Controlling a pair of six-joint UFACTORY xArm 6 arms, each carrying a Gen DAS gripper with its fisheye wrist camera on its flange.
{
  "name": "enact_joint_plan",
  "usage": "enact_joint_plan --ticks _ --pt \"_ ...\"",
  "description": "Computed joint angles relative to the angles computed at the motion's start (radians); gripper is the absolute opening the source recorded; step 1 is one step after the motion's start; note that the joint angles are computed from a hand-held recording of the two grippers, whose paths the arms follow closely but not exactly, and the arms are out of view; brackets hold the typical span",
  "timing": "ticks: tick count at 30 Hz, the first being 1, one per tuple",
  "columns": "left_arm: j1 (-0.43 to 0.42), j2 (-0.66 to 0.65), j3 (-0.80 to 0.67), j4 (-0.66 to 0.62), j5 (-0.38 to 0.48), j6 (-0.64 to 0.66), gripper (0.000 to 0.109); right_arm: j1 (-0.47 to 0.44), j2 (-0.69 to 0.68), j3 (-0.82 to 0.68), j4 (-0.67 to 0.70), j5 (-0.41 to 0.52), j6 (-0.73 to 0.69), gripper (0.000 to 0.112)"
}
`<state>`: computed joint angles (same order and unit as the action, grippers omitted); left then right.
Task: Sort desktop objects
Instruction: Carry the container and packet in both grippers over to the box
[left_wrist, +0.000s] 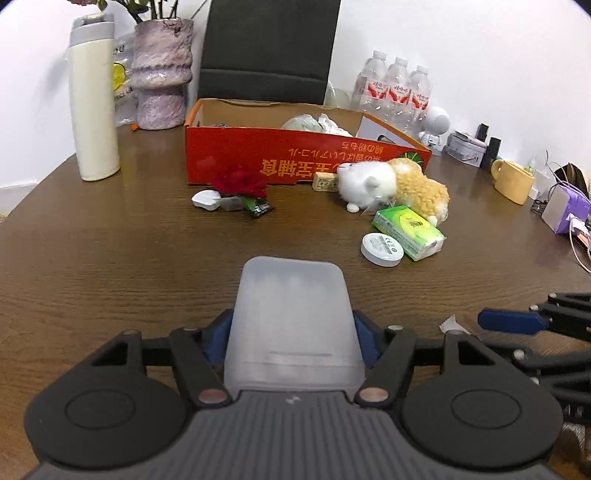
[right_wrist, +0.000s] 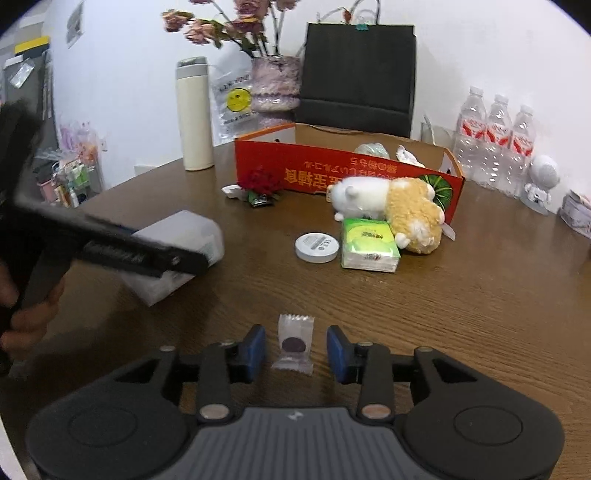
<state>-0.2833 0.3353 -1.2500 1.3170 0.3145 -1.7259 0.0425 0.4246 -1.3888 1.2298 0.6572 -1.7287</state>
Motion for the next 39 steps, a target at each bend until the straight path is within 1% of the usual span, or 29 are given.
enact_joint_plan --ticks 2,3,4,5,8,10,12,15,17,20,24,26,27,29,31,33,34,35,37,39 --pt "-0.007 -0.017 0.015 0.05 0.013 -0.073 0.068 0.005 0.01 -0.015 -0.014 0.006 0.028 0.034" --pt "-0.011 -0.029 0.026 0.073 0.017 -0.111 0.068 0.013 0.012 -0.015 -0.031 -0.009 0.047 0.032" --pt "-0.015 -0.04 0.035 0.09 0.021 -0.136 0.068 0.02 0.013 -0.012 -0.047 -0.025 0.064 0.026" --pt "-0.022 -0.053 0.046 0.115 0.03 -0.162 0.068 0.022 0.007 -0.001 -0.028 -0.033 0.046 0.017" --pt "-0.054 -0.084 0.064 0.149 0.094 -0.187 0.068 0.027 -0.006 0.017 -0.023 -0.052 0.058 0.014" --pt "-0.069 -0.105 0.076 0.167 0.114 -0.208 0.068 0.031 -0.02 0.035 -0.002 -0.071 0.042 0.013" --pt "-0.087 -0.135 0.092 0.204 0.145 -0.244 0.068 0.029 -0.06 0.072 0.113 -0.091 -0.056 0.013" --pt "-0.131 -0.189 0.115 0.274 0.237 -0.285 0.068 0.015 -0.123 0.107 0.266 -0.088 -0.174 0.013" --pt "-0.146 -0.22 0.119 0.314 0.271 -0.303 0.068 0.003 -0.164 0.121 0.366 -0.085 -0.252 0.013" --pt "-0.158 -0.265 0.111 0.377 0.299 -0.332 0.068 -0.008 -0.202 0.107 0.41 -0.058 -0.275 0.013" --pt "-0.211 -0.296 0.109 0.415 0.414 -0.348 0.068 -0.017 -0.258 0.103 0.497 -0.022 -0.313 0.013" --pt "-0.244 -0.309 0.131 0.454 0.462 -0.392 0.068 -0.025 -0.285 0.124 0.542 0.003 -0.334 0.013" --pt "-0.254 -0.311 0.144 0.47 0.473 -0.428 0.068 -0.029 -0.298 0.144 0.573 0.016 -0.359 0.013" --pt "-0.265 -0.312 0.165 0.438 0.471 -0.468 0.068 -0.031 -0.318 0.183 0.629 0.024 -0.412 0.013" --pt "-0.281 -0.304 0.176 0.405 0.499 -0.479 0.068 -0.033 -0.318 0.206 0.657 0.03 -0.427 0.013" --pt "-0.292 -0.294 0.183 0.399 0.527 -0.481 0.068 -0.036 -0.305 0.214 0.645 0.035 -0.415 0.013" --pt "-0.286 -0.286 0.178 0.406 0.52 -0.483 0.068 -0.038 -0.302 0.218 0.634 0.04 -0.409 0.013" --pt "-0.271 -0.277 0.169 0.415 0.497 -0.485 0.068 -0.04 -0.286 0.208 0.626 0.05 -0.402 0.013" --pt "-0.227 -0.26 0.147 0.426 0.443 -0.489 0.068 -0.029 -0.255 0.178 0.63 0.034 -0.402 0.013" --pt "-0.173 -0.214 0.088 0.42 0.383 -0.465 0.068 -0.015 -0.212 0.124 0.616 0.014 -0.38 0.013"
